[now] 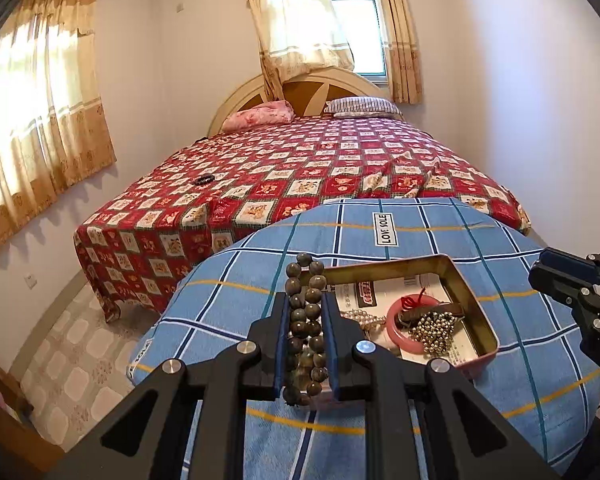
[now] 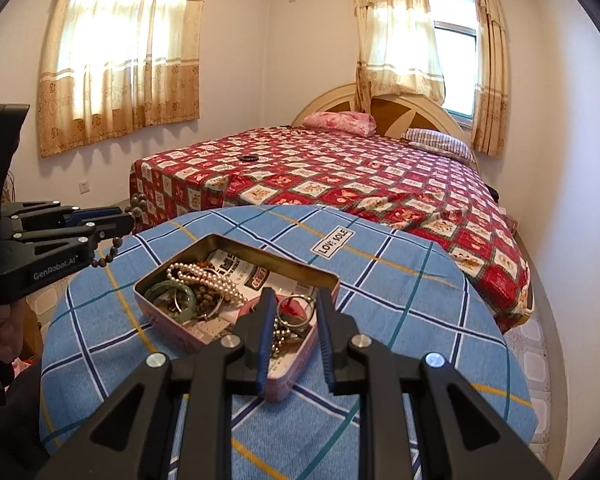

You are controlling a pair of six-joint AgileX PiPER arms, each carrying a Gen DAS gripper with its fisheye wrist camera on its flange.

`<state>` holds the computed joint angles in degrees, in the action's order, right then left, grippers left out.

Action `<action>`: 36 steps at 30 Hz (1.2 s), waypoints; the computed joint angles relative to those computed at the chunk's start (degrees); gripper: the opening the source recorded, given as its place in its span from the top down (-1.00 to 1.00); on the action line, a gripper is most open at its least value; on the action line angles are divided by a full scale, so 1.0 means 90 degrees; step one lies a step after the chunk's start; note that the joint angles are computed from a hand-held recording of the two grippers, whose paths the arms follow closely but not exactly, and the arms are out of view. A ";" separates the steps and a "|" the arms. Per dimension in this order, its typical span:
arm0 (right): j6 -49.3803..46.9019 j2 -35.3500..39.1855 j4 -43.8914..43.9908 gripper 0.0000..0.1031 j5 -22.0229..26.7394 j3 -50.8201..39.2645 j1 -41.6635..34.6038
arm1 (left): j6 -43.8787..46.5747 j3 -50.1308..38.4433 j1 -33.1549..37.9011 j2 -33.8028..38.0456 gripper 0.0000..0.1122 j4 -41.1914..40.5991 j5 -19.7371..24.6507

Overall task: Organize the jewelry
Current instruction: 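Carry the bead bracelet and silver ring into the tin with both grippers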

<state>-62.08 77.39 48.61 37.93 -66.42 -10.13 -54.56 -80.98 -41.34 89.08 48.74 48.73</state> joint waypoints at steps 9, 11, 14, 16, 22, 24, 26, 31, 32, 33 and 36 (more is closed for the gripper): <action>0.0385 0.0437 -0.0268 0.56 -0.0052 -0.0505 0.0188 | 0.0263 -0.0363 0.0241 0.0364 0.71 -0.0160 -0.0121; 0.0464 0.0519 -0.0332 0.56 -0.0072 -0.0595 0.0242 | 0.0317 -0.0433 0.0280 0.0439 0.71 -0.0200 -0.0133; 0.0591 0.0644 -0.0454 0.55 -0.0112 -0.0721 0.0332 | 0.0453 -0.0596 0.0381 0.0597 0.71 -0.0315 -0.0166; 0.0648 0.0718 -0.0528 0.55 -0.0114 -0.0799 0.0371 | 0.0546 -0.0686 0.0447 0.0685 0.71 -0.0406 -0.0197; 0.0919 0.0992 -0.0855 0.55 -0.0183 -0.1059 0.0539 | 0.0851 -0.1021 0.0573 0.1007 0.71 -0.0636 -0.0196; 0.1071 0.1112 -0.1004 0.55 -0.0189 -0.1170 0.0603 | 0.0941 -0.1148 0.0606 0.1139 0.71 -0.0733 -0.0183; 0.1223 0.1254 -0.1154 0.55 -0.0205 -0.1294 0.0672 | 0.1042 -0.1290 0.0645 0.1289 0.71 -0.0840 -0.0179; 0.1487 0.1522 -0.1441 0.55 -0.0237 -0.1515 0.0806 | 0.1382 -0.1668 0.0738 0.1647 0.71 -0.1118 -0.0096; 0.1550 0.1595 -0.1509 0.55 -0.0230 -0.1583 0.0828 | 0.1440 -0.1734 0.0749 0.1725 0.71 -0.1153 -0.0064; 0.1610 0.1625 -0.1568 0.55 -0.0233 -0.1613 0.0855 | 0.1505 -0.1801 0.0752 0.1788 0.71 -0.1186 -0.0020; 0.1787 0.1787 -0.1735 0.55 -0.0186 -0.1769 0.0902 | 0.1645 -0.1942 0.0782 0.1944 0.71 -0.1295 0.0025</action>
<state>-45.99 93.47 33.00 36.26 -82.34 -2.01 -39.75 -98.46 -34.30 106.57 37.09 48.95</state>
